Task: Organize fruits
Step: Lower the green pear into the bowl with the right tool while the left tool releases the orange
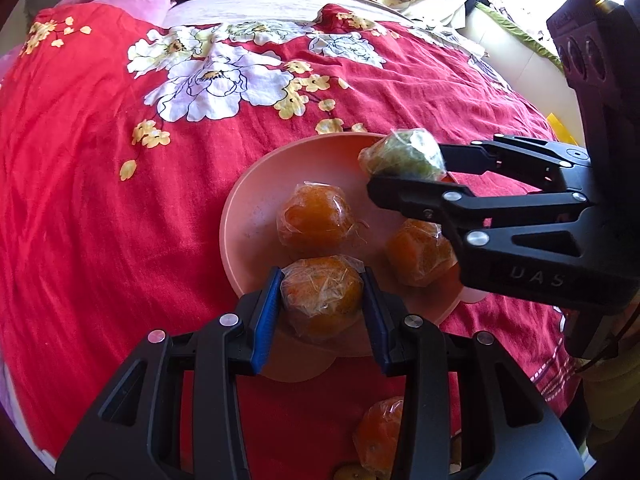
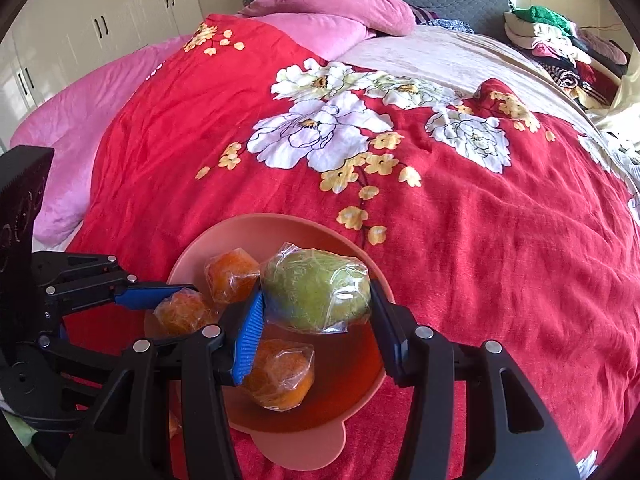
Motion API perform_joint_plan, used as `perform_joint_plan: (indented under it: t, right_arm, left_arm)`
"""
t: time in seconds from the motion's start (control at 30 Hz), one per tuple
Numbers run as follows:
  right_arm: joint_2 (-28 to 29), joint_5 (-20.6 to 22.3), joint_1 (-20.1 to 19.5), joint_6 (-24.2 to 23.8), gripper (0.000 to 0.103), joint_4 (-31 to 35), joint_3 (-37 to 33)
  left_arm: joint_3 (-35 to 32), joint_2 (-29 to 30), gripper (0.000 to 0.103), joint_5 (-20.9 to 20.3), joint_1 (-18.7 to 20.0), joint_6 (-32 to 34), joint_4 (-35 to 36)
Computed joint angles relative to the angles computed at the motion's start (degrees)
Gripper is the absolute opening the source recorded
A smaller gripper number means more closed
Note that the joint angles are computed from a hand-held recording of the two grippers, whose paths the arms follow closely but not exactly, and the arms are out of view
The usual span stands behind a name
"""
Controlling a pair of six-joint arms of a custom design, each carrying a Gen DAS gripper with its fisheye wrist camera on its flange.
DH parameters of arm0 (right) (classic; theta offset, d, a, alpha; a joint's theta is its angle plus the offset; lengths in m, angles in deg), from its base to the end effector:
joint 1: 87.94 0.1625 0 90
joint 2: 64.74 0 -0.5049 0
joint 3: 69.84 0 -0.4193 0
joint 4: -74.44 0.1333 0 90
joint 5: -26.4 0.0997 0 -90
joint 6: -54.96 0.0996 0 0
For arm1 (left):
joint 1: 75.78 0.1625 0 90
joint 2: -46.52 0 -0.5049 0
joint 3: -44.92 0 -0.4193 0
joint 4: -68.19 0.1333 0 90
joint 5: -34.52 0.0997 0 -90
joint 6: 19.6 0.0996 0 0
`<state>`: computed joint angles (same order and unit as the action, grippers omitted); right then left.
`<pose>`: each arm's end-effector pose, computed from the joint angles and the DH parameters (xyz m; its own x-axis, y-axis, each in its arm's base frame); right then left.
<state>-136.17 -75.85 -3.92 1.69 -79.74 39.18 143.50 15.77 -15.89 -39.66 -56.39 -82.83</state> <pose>0.0464 -0.6340 0.3429 -0.6500 -0.5954 0.4722 -0.7153 0.6892 -0.1156 -0.4349 -0.5610 -0.0557 -0.7953 0.1837 -0.5778 0.4068 0.8682 -0.2840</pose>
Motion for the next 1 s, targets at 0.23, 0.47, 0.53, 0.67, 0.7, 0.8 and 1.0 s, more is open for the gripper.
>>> perform_joint_plan:
  t: [0.23, 0.47, 0.53, 0.67, 0.7, 0.8, 1.0]
  right_arm:
    - [0.6, -0.5, 0.0, 0.9, 0.049, 1.0, -0.5]
    - [0.5, 0.0, 0.0, 1.5, 0.051, 1.7, -0.8]
    - [0.4, 0.2, 0.0, 1.5, 0.051, 1.9, -0.8]
    - [-0.1, 1.1, -0.2, 2.2, 0.051, 2.4, -0.9]
    - [-0.2, 1.3, -0.2, 2.3, 0.051, 2.5, -0.9]
    - [-0.6, 2.1, -0.4, 3.0, 0.054, 3.3, -1.0]
    - [-1.4, 3.0, -0.8, 3.5, 0.059, 3.5, -0.7]
  left_arm:
    - [0.2, -0.1, 0.031, -0.3, 0.0, 0.1, -0.6]
    - [0.3, -0.1, 0.031, -0.4, 0.0, 0.0, -0.9]
    - [0.4, -0.1, 0.031, -0.4, 0.0, 0.0, -1.0]
    - [0.4, -0.1, 0.031, -0.5, 0.0, 0.0, -0.9]
    - [0.3, -0.1, 0.031, -0.6, 0.0, 0.0, -1.0]
    - [0.3, -0.1, 0.031, -0.6, 0.0, 0.0, -1.0]
    - [0.4, -0.1, 0.031, -0.6, 0.0, 0.0, -0.9]
